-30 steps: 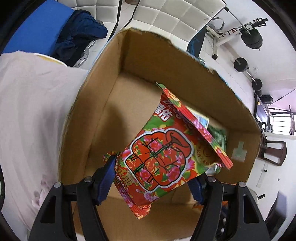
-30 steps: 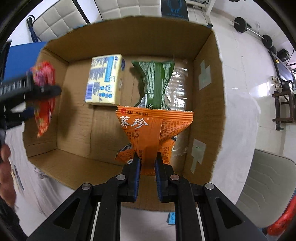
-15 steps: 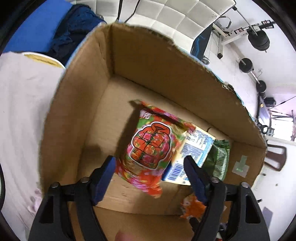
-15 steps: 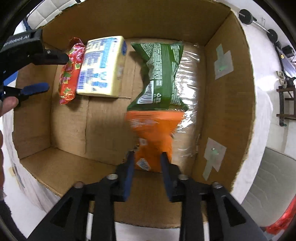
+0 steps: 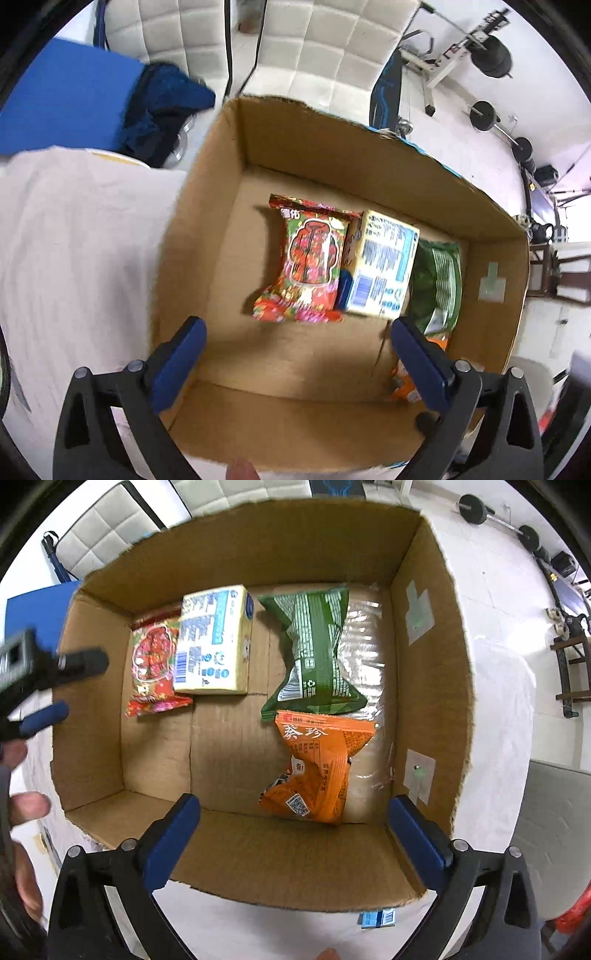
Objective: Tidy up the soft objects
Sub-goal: 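Carry both bags into the box and open both tools, then grasp the lilac cloth toy with the left tool while the right tool grasps the blue packet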
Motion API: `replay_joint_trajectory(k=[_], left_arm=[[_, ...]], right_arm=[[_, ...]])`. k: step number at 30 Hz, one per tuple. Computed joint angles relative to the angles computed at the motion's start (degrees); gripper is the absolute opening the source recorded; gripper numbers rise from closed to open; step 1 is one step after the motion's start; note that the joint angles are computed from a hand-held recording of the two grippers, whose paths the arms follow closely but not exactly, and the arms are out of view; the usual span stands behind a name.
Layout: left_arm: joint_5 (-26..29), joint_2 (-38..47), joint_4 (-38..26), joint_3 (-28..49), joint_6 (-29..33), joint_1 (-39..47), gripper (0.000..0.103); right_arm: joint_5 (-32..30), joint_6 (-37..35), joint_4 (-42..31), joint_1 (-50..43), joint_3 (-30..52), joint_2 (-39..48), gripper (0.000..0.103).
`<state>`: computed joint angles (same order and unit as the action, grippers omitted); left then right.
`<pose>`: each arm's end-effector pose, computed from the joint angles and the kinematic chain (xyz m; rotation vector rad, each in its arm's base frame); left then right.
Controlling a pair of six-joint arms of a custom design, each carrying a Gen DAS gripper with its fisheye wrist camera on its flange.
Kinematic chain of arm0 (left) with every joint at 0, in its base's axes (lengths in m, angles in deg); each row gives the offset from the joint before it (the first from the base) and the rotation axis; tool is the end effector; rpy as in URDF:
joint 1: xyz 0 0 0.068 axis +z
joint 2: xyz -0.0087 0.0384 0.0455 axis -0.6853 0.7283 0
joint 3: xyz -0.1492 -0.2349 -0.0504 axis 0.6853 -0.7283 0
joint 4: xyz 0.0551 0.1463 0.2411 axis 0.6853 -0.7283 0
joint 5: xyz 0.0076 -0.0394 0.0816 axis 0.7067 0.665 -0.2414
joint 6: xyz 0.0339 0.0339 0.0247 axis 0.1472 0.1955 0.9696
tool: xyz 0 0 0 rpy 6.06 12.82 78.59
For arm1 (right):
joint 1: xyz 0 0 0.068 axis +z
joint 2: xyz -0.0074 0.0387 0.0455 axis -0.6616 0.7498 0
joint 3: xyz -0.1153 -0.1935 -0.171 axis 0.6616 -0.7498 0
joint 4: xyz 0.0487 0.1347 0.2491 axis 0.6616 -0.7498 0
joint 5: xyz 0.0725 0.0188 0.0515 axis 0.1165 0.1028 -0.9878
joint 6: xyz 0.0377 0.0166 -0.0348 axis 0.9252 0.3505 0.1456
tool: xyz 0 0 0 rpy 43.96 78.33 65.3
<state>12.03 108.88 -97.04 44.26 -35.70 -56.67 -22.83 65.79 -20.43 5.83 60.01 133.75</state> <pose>0.3350 -0.0861 0.2527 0.3332 3.0575 -0.2725 0.2218 0.2421 0.2266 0.6363 3.0657 0.1451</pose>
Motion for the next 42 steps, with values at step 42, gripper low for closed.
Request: replay_joint_trajectory(k=[42], left_arm=[[-14.23,-43.08,6.0,-46.19,13.29,14.49,0.103]], right_arm=[[-0.48,48.43,17.2,30.81,-30.92,-13.18,0.101]])
